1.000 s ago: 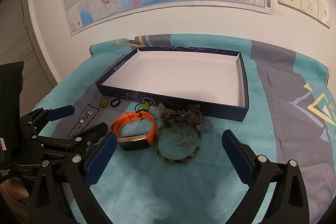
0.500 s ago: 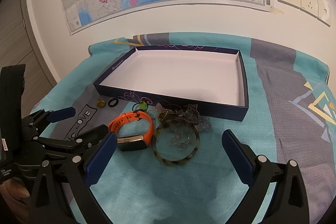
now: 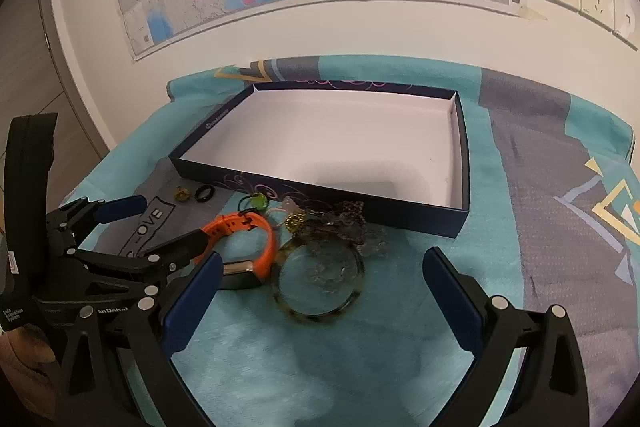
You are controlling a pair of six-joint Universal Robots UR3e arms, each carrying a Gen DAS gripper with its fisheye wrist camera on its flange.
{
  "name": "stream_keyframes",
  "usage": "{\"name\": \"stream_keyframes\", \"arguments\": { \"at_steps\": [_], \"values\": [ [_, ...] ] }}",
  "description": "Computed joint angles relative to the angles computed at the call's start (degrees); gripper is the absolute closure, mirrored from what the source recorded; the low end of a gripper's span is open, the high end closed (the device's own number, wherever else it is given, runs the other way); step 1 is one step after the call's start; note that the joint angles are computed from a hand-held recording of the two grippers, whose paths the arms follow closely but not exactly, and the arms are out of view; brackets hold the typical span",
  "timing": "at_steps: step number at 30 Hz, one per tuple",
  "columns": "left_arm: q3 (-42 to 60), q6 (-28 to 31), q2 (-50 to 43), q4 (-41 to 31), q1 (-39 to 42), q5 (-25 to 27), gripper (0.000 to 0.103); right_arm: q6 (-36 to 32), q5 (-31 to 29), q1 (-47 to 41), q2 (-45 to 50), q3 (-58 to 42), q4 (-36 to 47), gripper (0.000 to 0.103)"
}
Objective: Organize jewelry
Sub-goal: 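Grasp the tortoiseshell bangle with the right tool while the left tool grasps the orange watch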
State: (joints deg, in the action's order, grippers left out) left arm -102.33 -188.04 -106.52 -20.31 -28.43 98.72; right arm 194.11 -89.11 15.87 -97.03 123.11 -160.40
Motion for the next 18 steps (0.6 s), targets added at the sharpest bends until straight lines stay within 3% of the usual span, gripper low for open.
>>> {"name": "stream_keyframes", "arguments": {
  "at_steps": [10, 18],
  "values": [
    [-0.33, 0.22, 0.04, -0.49, 1.69, -3.27, 0.005, -2.34, 3.39, -2.76, -1.83, 0.84, 1.51, 0.007],
    [0.9, 2.52, -0.52, -2.33, 2.35, -5.91, 0.006, -2.09, 4.45, -3.94, -1.02, 1.06, 3.63, 0.032]
  ]
}}
